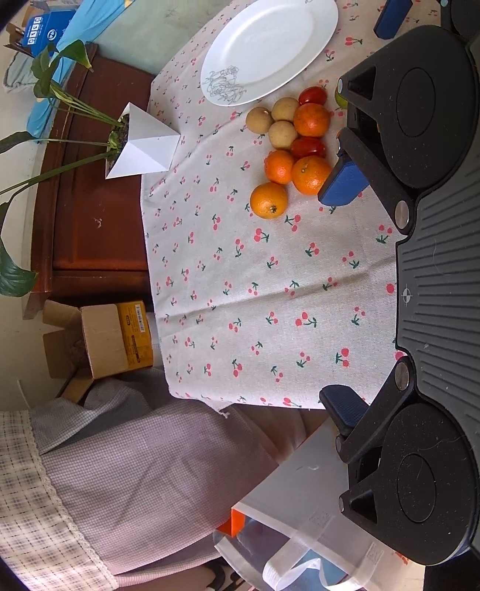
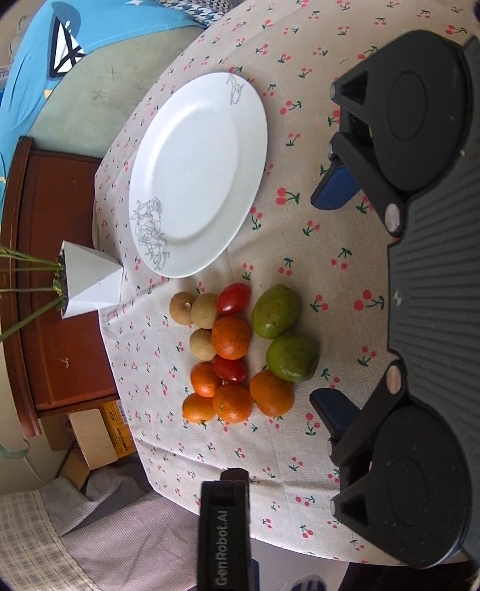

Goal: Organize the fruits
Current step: 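Move both grippers open toward the fruit cluster beside the white plate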

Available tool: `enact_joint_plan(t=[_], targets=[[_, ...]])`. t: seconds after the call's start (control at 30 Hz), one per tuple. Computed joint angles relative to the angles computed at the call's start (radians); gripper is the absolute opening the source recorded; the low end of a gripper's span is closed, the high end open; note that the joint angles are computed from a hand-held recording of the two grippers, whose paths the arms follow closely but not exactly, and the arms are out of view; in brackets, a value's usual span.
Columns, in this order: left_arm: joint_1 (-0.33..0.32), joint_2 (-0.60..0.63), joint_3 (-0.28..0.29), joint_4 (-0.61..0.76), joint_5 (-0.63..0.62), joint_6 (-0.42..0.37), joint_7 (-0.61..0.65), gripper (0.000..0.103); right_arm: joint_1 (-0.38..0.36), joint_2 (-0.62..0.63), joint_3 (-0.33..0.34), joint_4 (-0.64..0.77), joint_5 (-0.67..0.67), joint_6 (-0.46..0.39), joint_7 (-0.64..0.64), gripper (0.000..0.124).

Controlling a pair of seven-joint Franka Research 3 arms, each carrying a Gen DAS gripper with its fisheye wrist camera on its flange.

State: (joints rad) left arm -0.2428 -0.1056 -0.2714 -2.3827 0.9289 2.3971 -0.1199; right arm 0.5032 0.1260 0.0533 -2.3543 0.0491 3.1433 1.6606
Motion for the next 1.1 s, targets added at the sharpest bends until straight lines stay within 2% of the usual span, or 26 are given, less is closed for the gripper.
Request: enact_joint_plan(t=[0.07, 0.1, 0.2, 0.4, 0.5, 0.67, 0.87, 1.1], targets=[[0.0, -0.01, -0.001, -0.009, 0.011, 0.002, -0.009, 0.103, 0.041, -0.014, -0.057, 0.004, -0.066, -0.026, 0.081, 0.102], [-0.001, -0.014, -0.003, -0.012, 0.012, -0.004, -0.01, 0.103, 0.043, -0.021, -0.064, 0.004, -0.086, -0.03, 0.113, 0.102], [-0.001, -0.03, -0.005, -0.027, 0.01, 0.002, -0.022, 0.103, 0.021, -0.032, -0.057, 0.017, -0.115, -0.063, 0.189, 0.102], [0.001, -0.049, -0.011, -0.045, -0.029, 0.031, -0.013, 0.103, 0.018, -0.027, -0.091, 0.051, -0.329, -0.111, 0.442, 0.101], [0.0, -0.043, -0.017, -0.039, -0.036, 0.02, -0.008, 0.103, -0.017, -0.02, -0.052, 0.063, -0.316, -0.141, 0.44, 0.1], [-0.009, -0.023, -0.017, -0.025, -0.052, 0.006, 0.013, 0.103, -0.019, -0.013, -0.058, 0.081, -0.42, -0.163, 0.542, 0.1], [-0.017, -0.01, -0.017, -0.013, -0.049, 0.003, 0.016, 0.103, -0.038, -0.009, -0.031, 0.092, -0.412, -0.178, 0.526, 0.1], [-0.022, -0.006, -0.015, -0.009, -0.034, 0.005, 0.004, 0.103, -0.039, -0.006, -0.03, 0.103, -0.433, -0.192, 0.538, 0.099]])
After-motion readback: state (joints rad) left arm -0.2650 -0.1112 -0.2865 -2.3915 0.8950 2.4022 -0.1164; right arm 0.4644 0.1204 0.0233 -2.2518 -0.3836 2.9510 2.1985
